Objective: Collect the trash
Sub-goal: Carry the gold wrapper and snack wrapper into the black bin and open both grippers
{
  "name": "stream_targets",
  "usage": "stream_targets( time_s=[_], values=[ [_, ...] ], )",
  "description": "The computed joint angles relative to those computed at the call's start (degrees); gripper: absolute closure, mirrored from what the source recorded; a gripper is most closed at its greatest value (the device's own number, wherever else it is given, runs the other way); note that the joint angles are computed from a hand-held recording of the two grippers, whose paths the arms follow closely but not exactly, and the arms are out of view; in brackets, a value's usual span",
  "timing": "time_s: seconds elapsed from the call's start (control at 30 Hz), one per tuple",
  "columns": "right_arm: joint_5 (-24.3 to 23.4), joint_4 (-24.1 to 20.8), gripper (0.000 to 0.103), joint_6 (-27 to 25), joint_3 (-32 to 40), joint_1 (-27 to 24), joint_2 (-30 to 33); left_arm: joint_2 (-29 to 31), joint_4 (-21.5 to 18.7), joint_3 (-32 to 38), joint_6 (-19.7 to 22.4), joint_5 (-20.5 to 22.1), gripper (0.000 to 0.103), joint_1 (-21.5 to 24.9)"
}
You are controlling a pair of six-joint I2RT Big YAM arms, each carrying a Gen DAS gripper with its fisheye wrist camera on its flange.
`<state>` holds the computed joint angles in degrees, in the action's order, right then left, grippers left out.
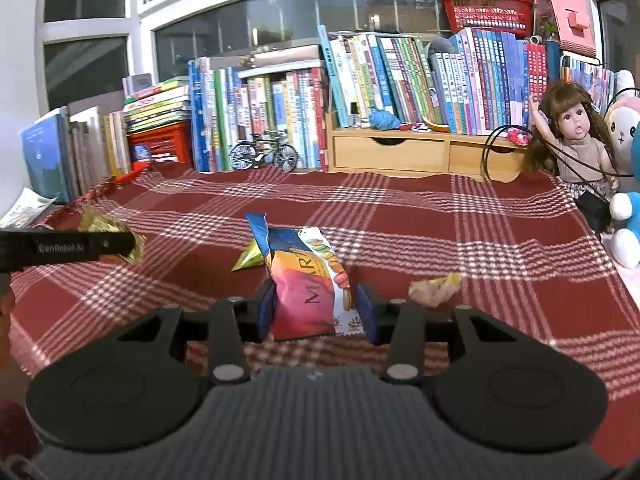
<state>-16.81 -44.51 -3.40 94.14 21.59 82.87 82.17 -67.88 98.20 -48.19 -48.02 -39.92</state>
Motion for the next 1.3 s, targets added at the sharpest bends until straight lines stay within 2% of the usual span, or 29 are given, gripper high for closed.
stream_targets(
  time_s=[0.3, 0.47, 0.63, 0.73, 0.87, 1.0, 1.3],
  values=[
    [-3.7, 1.7, 0.055, 2.8, -8.5, -0.4, -8.4, -3.2, -4.9, -4.4, -11.0, -1.3, 0.072, -7.8],
    [-5.8, 2.1, 0.055, 3.4, -14.7, -0.5, -13.4, -3.2, -10.1, -7.2, -19.5, -2.7, 0.072, -12.8],
    [-5.1, 2.9, 0.055, 3.7, -21.8, 0.2, -19.1, -3.6, -13.4, -11.0, -27.9, -1.9, 0.072, -17.2],
    [-4.6, 2.5, 0.054, 3.8, -25.3, 0.6, -21.9, -3.3, -15.5, -12.6, -31.4, -1.1, 0.072, -19.3],
    [-4.2, 1.3, 0.054, 3.6, -29.1, 1.1, -25.3, -3.6, -15.9, -14.9, -33.9, 0.9, 0.072, -21.4],
    [-4.3, -0.6, 0.054, 3.9, -31.6, 1.5, -27.0, -3.1, -16.1, -16.0, -33.8, 1.9, 0.072, -22.7],
    [-2.8, -5.4, 0.054, 3.2, -35.8, 3.6, -27.8, -3.1, -13.0, -19.8, -33.0, 8.9, 0.072, -22.6]
  ],
)
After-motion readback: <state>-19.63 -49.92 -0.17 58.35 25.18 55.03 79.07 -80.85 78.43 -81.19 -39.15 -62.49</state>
